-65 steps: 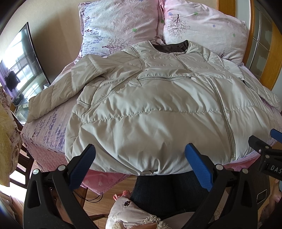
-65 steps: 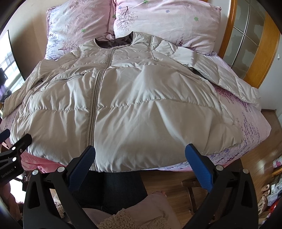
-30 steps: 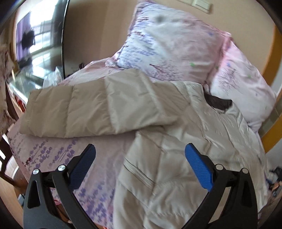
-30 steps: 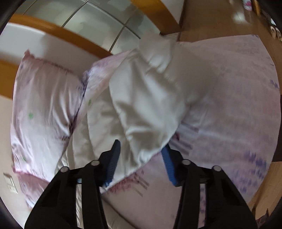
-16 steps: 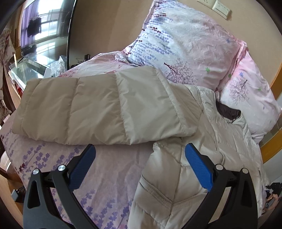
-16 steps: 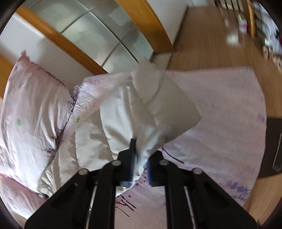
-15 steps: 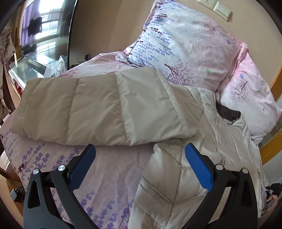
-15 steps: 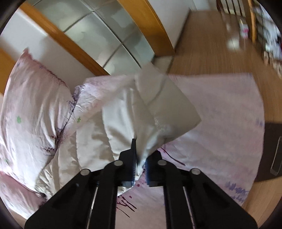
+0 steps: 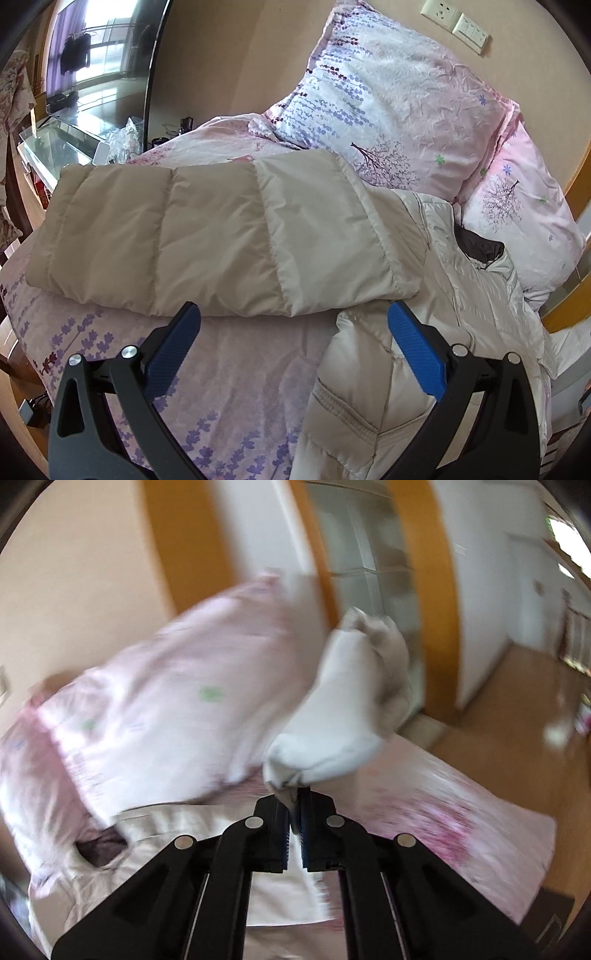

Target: Fold large clothes

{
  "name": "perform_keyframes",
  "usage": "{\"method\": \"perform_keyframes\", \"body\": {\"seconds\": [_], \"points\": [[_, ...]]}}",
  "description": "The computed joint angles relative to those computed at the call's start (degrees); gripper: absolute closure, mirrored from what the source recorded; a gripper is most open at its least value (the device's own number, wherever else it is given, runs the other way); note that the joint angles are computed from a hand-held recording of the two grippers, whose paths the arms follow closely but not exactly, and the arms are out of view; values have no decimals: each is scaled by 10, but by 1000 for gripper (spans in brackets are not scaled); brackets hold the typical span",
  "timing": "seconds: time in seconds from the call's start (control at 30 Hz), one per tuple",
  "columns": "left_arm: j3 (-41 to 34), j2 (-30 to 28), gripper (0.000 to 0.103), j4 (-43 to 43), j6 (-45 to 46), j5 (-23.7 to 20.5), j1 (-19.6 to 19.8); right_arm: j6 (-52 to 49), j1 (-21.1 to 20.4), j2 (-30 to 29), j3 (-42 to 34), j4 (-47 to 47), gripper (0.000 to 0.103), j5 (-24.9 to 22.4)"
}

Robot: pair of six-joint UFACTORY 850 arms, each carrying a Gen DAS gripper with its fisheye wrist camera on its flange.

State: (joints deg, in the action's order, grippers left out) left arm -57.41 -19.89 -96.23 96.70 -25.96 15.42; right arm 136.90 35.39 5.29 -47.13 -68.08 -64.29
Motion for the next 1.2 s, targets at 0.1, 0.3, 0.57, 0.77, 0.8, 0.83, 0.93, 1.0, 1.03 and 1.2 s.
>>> {"method": "perform_keyframes", "body": {"seconds": [0.1, 0.3, 0.57, 0.77, 0.8, 0.83, 0.93, 1.0, 1.03, 1.2], "points": [[3, 2, 2, -15, 15, 5, 1, -34, 5, -37, -47, -36, 99, 33], [9, 7, 2, -46, 41, -11, 10, -83, 7, -126, -149, -86, 99, 167], [36, 21, 2, -162, 161, -47, 25, -270, -7, -278, -294, 41, 99, 320], [23, 12, 2, -115, 109, -58, 40, -408, -3, -370, -393, 171, 99, 312], [21, 11, 2, -108, 105, -60, 40, -417, -3, -377, -400, 180, 99, 310], [20, 11, 2, -104, 103, -63, 40, -428, -1, -385, -412, 190, 99, 303], [11, 10, 2, -71, 81, -77, 35, -463, 6, -402, -431, 209, 99, 279], [-4, 8, 2, -28, 43, -96, 25, -515, 8, -422, -452, 245, 98, 260], [-13, 5, 2, -5, 22, -114, 21, -539, 10, -430, -459, 260, 96, 254], [-90, -39, 2, 139, -145, -235, -11, -680, 22, -486, -526, 318, 87, 167]]}}
